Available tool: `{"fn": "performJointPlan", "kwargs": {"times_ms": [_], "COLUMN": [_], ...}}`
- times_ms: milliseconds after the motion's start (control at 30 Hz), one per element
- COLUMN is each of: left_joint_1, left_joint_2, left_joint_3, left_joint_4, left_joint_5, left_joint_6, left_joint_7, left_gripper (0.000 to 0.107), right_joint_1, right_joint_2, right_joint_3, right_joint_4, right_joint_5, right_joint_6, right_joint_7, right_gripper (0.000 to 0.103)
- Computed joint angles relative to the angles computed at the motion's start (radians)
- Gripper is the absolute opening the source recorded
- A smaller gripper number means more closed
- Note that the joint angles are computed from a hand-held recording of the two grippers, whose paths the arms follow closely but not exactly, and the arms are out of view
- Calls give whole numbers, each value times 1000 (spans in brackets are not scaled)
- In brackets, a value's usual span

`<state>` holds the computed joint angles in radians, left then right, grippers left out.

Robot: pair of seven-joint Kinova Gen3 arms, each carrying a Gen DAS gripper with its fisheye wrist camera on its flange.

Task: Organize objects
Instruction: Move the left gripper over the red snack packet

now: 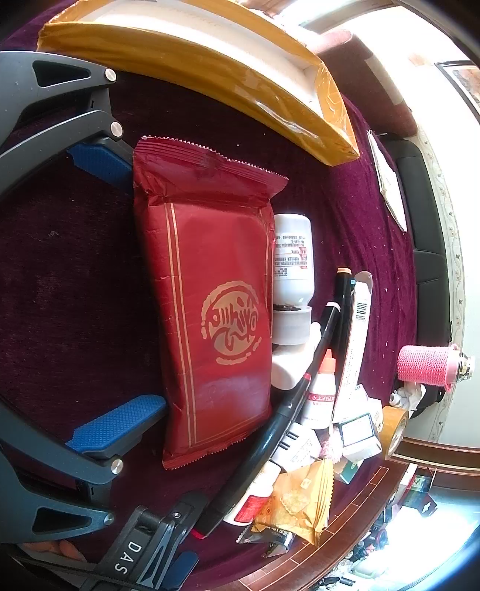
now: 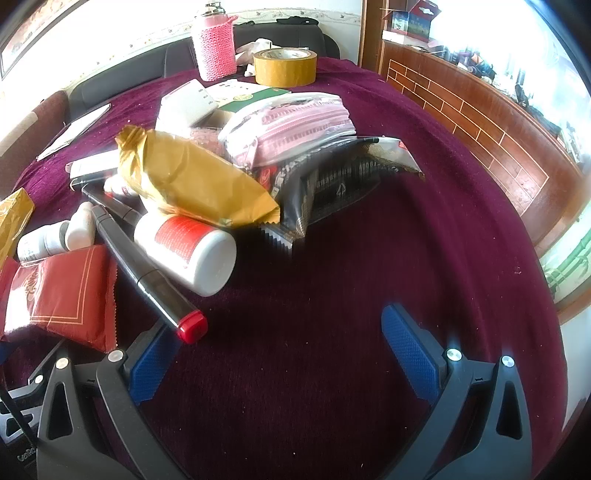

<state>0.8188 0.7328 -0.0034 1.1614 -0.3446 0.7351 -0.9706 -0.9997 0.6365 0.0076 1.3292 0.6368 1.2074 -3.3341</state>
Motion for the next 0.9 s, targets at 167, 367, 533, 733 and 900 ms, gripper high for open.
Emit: {"fn": "performJointPlan", "kwargs": {"times_ms": [167,367,533,733,900], "left_joint_1": [-14,-179,-162,-266,-306], "left_joint_2": [-14,-152,-151,5,143], "left_joint_3": [-30,86,1,169,246], "left_joint_4": [4,157,87,-189,-378], "left_joint_5": [139,285,229,154,233], "left_joint_6": [0,-108,-94,52,227], "left_joint_7": [-186,-429,-445,-462,-475], "left_gripper": [101,101,101,101,97], "right_joint_1": [-2,-14,-21,-11,-18], "right_joint_2": [-2,-28,-56,-53,-62], "right_joint_3": [0,4,3,-7,-6], "right_joint_4": [0,55,109,106,134], "right_joint_5": [3,35,73,83,100], "right_joint_6": [0,-52,-99,-101,-120], "right_joint_7": [-3,-60,-125,-136,-168], "right_gripper": [103,103,103,103,103]}}
